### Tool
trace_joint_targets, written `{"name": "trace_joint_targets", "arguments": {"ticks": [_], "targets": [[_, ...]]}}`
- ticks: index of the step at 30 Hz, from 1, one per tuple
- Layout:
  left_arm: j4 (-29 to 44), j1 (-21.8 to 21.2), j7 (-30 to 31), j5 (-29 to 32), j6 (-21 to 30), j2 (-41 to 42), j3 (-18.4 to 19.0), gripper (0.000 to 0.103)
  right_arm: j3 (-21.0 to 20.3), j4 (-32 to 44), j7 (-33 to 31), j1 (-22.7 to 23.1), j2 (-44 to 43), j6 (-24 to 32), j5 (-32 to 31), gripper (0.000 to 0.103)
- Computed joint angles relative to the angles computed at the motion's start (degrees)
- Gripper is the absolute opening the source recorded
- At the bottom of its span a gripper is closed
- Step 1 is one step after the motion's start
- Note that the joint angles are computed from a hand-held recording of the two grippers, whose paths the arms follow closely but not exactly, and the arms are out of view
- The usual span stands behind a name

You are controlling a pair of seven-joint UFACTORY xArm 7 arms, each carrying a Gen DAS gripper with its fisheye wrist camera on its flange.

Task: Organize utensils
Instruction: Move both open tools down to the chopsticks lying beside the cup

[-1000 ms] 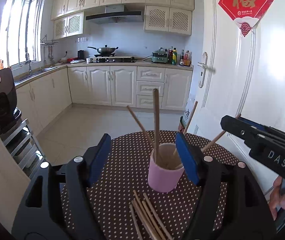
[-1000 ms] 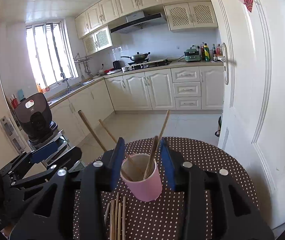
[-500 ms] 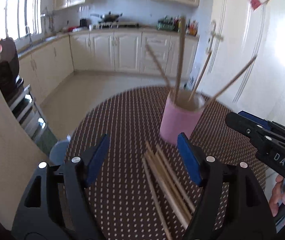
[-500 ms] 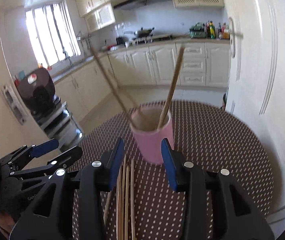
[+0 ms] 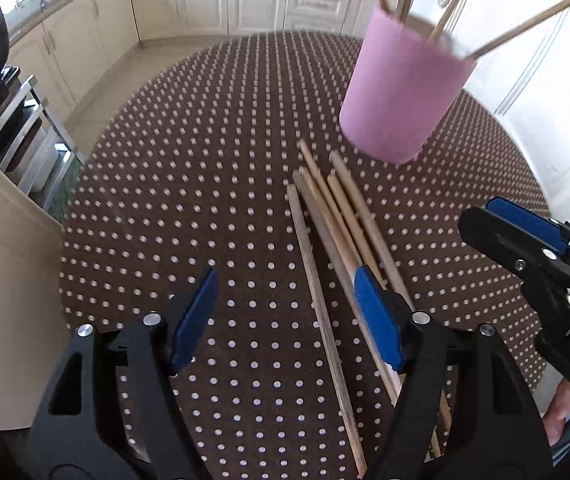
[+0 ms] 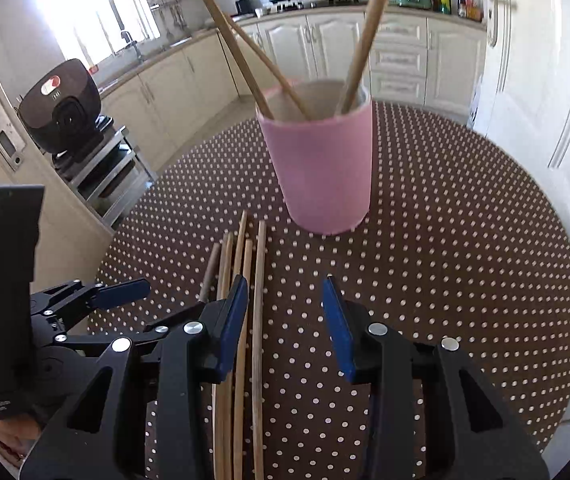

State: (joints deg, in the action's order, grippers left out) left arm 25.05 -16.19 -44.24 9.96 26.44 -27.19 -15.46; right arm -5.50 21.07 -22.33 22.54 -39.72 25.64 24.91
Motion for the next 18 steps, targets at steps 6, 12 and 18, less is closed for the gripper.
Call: {"name": "trace_joint_targets", "arguments": {"ticks": [6,12,18], "targets": [[0.6,1.3,-1.0,1.4,-1.5,2.7,-0.3,0.070,-0.6,0.9,-2.0,-0.3,2.0,2.5,-0.4,0.036],[0.4,1.5,-0.1,1.7,-2.2,3.0,0.9,0.070,0.6,3.1,-3.5,-0.5,5.4,4.5,0.3,0.029],[1.2,3.7,-0.6,4.2,-1.3,4.0,0.3,0.061,3.1,5.5,-3.2,-1.1,9.2,5.4,0.2,0.023]]}}
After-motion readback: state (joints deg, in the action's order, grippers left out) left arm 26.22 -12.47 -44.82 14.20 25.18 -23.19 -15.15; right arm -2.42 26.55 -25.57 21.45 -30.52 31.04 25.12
